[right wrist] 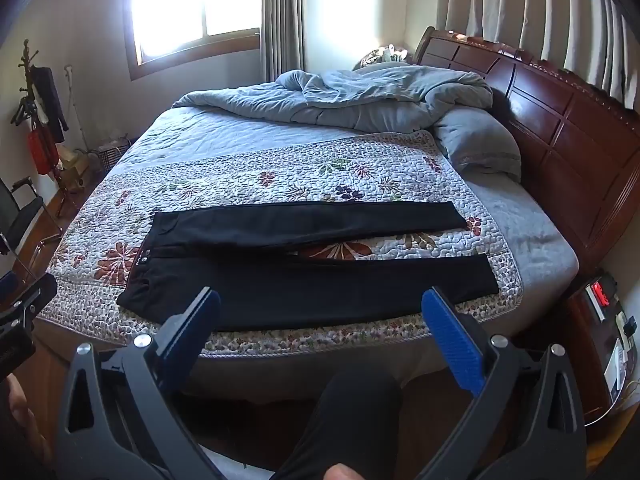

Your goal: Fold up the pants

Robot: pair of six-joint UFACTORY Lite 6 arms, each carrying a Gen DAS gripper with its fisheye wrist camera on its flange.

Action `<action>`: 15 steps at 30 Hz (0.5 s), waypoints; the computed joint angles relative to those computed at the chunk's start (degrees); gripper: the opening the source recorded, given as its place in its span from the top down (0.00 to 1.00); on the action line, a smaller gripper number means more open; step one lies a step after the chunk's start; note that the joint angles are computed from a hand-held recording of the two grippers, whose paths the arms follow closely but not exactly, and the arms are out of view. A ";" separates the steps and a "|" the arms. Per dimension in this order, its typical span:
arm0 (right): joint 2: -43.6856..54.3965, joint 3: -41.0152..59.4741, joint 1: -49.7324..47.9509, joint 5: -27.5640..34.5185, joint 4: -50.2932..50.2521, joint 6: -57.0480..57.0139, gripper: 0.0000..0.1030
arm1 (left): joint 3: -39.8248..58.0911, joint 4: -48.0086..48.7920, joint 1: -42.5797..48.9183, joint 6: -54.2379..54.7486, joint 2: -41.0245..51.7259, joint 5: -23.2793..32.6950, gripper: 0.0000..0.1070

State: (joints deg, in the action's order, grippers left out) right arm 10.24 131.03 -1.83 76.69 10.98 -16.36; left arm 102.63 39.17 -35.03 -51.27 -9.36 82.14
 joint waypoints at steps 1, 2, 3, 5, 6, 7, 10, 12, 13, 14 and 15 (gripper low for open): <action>0.01 0.13 0.08 -0.07 -0.13 0.09 0.03 | 0.07 -0.09 0.08 0.08 0.06 -0.03 0.07; -0.89 -2.14 -0.05 -0.99 0.17 -0.17 0.03 | 0.11 -0.11 0.17 0.07 0.09 -0.10 0.07; -1.04 -2.40 0.03 -1.16 0.12 -0.09 0.03 | 0.15 -0.15 0.26 0.10 0.13 -0.19 0.07; 0.17 -0.31 0.04 -0.13 0.13 0.21 0.03 | 0.28 -0.11 0.30 0.21 0.33 -0.27 0.07; 0.17 -0.33 0.15 -0.13 0.02 0.32 0.03 | 0.32 -0.07 0.25 0.25 0.44 -0.31 0.07; -0.20 -0.94 -0.63 -0.32 0.85 -0.40 0.03 | 0.39 0.01 0.20 0.23 0.58 -0.28 0.07; -0.35 -1.13 0.11 -0.50 0.21 0.19 0.03 | 0.09 -0.50 0.79 0.38 -0.14 -0.33 0.07; -0.65 -1.65 0.26 -0.73 0.11 0.27 0.03 | 0.25 -0.67 1.12 0.58 -0.07 -0.42 0.07; -0.70 -1.68 0.34 -0.78 0.01 0.35 0.03 | 0.34 -0.66 1.20 0.64 -0.03 -0.43 0.07; -0.65 -1.60 0.24 -0.71 0.07 0.27 0.03 | 0.08 0.01 0.01 -0.33 -0.12 0.02 0.07; -0.69 -1.70 0.34 -0.90 0.01 0.38 0.03 | 0.02 -0.21 0.08 -0.29 -0.04 -0.12 0.07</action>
State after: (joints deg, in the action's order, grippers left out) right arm 9.55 129.34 -1.49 75.79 10.99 -15.97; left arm 102.64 38.97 -34.96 -51.55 -9.40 82.03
